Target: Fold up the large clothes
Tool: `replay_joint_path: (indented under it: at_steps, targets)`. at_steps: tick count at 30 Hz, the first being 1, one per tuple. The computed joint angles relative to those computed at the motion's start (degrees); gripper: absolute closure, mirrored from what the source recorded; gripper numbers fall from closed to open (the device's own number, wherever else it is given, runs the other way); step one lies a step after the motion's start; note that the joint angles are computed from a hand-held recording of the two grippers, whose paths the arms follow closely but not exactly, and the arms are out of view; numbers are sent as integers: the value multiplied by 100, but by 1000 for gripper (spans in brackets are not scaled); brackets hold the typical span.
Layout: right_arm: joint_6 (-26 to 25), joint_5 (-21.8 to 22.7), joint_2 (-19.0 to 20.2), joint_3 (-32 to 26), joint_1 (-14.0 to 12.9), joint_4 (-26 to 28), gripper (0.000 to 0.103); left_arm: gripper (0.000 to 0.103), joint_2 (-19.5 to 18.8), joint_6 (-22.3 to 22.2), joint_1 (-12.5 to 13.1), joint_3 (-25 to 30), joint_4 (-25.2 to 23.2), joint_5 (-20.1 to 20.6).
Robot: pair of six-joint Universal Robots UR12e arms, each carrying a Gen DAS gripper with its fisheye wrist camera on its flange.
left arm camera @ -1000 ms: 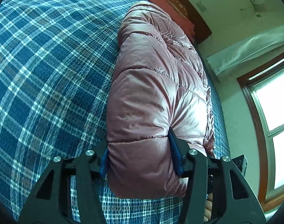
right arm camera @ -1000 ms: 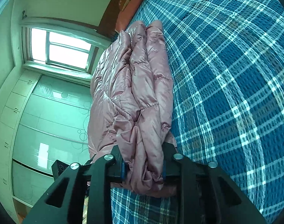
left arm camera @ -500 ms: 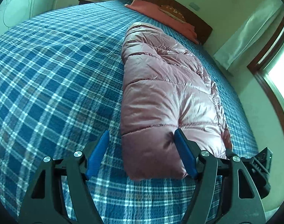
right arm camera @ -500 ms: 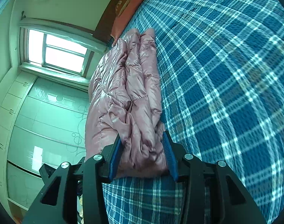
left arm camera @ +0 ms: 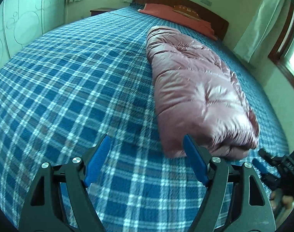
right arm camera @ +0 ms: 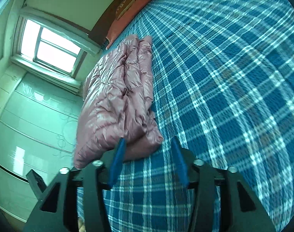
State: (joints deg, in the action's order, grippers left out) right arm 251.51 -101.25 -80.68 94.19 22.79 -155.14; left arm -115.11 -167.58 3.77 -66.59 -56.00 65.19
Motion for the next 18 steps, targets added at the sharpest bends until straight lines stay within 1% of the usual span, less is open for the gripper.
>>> replay_joint_path:
  at_steps: [1,2,4,5,7,8,10,13,15,18]
  targets:
    - [-64,-121,-10,-54,65,171,47,24,47,14,3,-79,79,72]
    - [-140,-256,-11,-135,141,389,47,21,92,25,9,-154,160,126]
    - [-237,-564,44,-398,296,958,45,16,189,48,20,-317,350,248]
    - [-304,-770,67,-535,387,1294,43,15,235,55,25,-388,433,300]
    - [-396,-1103,145,-774,528,1776,36,12,326,61,30,-525,620,415]
    - [-443,-1312,197,-938,621,2127,35,12,384,64,31,-611,750,485]
    - [-500,-1513,271,-1169,710,2564,34,11,457,104,37,-697,866,523]
    - [-628,-1778,415,-1525,857,3044,33,11,564,205,41,-770,953,527]
    - [-747,-1917,488,-1699,923,3224,32,11,644,242,50,-819,1076,478]
    - [-922,-2270,627,-2058,1063,3573,30,9,747,250,54,-847,1235,421]
